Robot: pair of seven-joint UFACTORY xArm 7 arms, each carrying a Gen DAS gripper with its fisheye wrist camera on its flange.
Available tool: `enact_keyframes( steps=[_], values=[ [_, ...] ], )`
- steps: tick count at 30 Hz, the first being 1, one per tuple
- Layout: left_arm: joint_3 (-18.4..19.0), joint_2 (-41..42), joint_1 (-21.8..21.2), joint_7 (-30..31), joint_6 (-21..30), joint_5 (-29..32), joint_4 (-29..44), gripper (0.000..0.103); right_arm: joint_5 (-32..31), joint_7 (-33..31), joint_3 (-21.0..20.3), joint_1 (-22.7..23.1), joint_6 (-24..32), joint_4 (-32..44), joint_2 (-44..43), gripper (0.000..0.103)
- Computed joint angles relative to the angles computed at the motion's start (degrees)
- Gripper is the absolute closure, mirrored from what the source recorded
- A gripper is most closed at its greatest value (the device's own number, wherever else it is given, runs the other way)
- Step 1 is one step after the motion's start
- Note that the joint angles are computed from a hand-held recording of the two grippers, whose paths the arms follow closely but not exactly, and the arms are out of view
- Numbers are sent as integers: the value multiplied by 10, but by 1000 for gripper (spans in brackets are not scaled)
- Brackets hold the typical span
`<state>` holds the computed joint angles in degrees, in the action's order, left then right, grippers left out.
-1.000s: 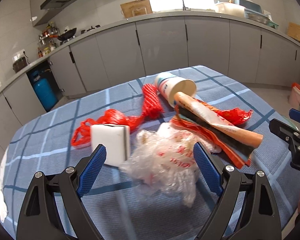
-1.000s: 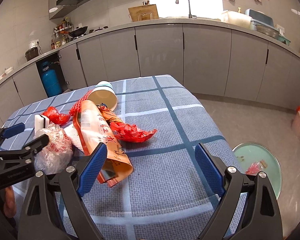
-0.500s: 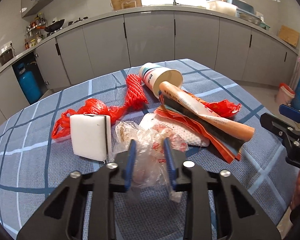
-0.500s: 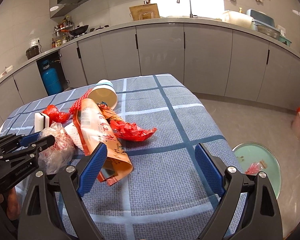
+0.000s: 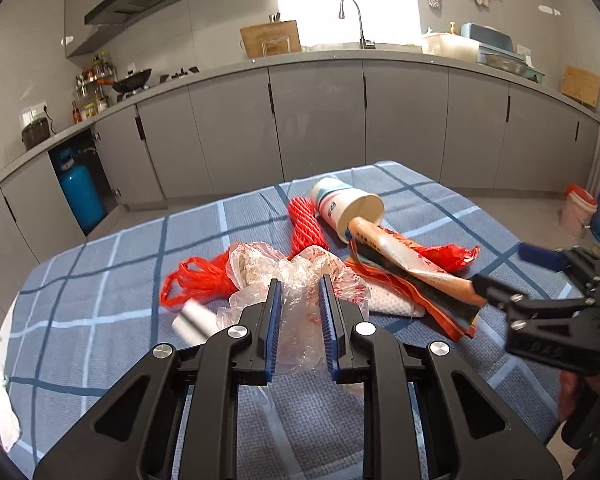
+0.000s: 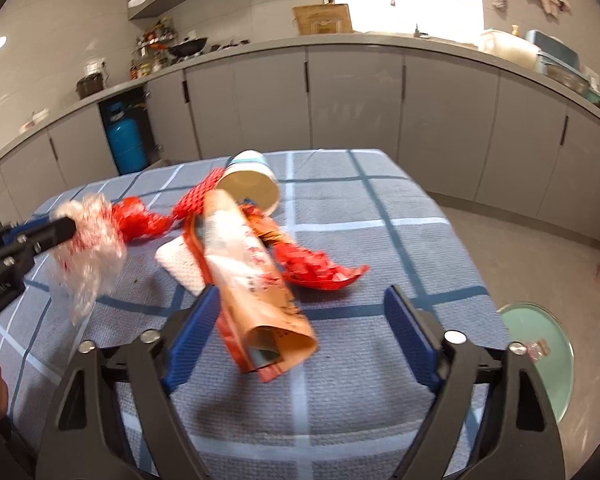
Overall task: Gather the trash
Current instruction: 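Grasp the orange snack wrapper with the right tool while the left tool holds the clear bag, then carry the clear bag and orange wrapper over the green basin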
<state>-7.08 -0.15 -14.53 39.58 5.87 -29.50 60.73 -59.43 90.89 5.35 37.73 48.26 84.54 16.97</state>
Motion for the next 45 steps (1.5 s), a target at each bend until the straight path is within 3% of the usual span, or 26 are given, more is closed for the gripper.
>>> enact_keyframes(
  steps=[4,8,13,15,18,26,32,45],
  values=[
    [2,5,3,-37,-15,51,-4,83,18,-32,0,-2,-11,20,22,32],
    [1,20,10,-72,-2,87,2,83,40,-52,-8,0,-24,30,37,47],
    [-7,22,21,-64,2,70,7,83,44,-66,-17,9,-36,34,42,69],
    [-8,21,24,-60,0,62,9,83,37,-66,-20,14,-42,33,42,84],
    [-8,16,25,-49,-3,47,8,83,25,-59,-23,21,-45,34,41,89],
    [-1,-1,17,-29,-11,18,6,83,-39,-34,-22,38,-53,30,24,92],
    [5,-10,5,-24,-14,14,6,83,-100,21,-9,40,-34,8,-9,93],
    [-11,3,-14,-33,-15,24,36,83,-123,61,42,9,16,-41,-78,93]
  ],
)
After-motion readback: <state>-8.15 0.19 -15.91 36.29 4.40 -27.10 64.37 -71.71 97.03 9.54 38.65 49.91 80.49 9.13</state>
